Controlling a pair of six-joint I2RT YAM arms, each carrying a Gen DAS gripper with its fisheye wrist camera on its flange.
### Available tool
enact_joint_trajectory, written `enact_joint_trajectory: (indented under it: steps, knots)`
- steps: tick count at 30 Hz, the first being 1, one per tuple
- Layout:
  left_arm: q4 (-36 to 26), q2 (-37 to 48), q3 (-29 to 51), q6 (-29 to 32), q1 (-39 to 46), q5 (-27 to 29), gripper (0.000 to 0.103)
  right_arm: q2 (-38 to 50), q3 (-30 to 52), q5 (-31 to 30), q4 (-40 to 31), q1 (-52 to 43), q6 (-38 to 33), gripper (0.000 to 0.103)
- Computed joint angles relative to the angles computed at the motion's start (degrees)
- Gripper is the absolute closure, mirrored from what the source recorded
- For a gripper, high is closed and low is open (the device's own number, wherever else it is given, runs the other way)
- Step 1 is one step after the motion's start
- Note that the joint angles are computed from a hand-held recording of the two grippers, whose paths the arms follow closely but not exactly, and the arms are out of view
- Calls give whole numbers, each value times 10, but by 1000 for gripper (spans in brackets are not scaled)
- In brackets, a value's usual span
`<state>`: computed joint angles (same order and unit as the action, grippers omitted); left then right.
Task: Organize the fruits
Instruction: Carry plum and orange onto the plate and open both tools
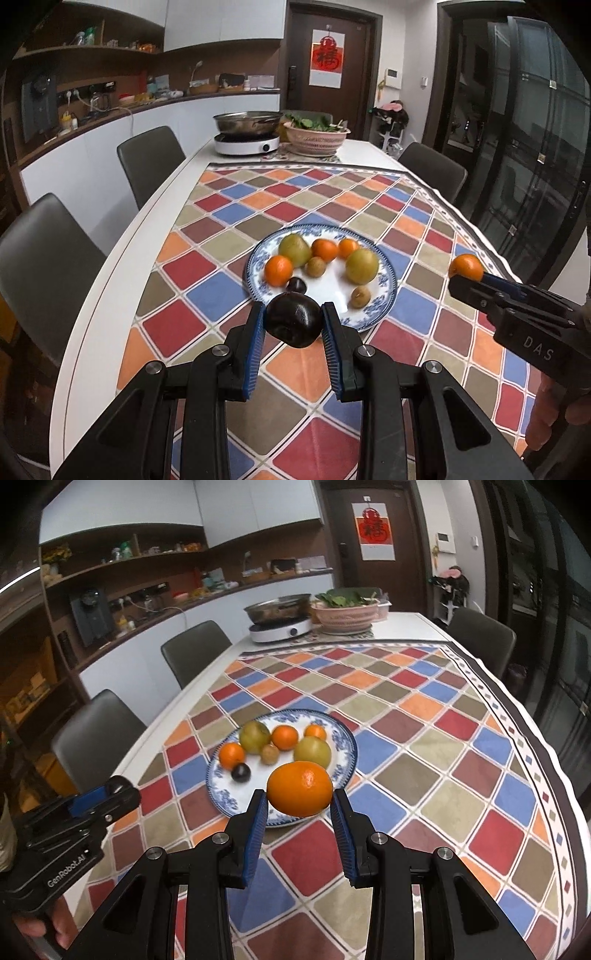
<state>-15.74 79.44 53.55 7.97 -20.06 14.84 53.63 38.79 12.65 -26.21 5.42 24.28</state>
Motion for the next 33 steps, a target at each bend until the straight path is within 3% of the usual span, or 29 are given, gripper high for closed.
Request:
enact_joint_trajectory:
  steps: [15, 33]
  knots:
    - [9, 44, 53, 24, -37, 3, 73, 55, 57, -33, 20, -30, -70, 67]
    - [9, 182, 165, 73, -46, 45, 73, 202, 127, -109, 78, -84, -173, 67]
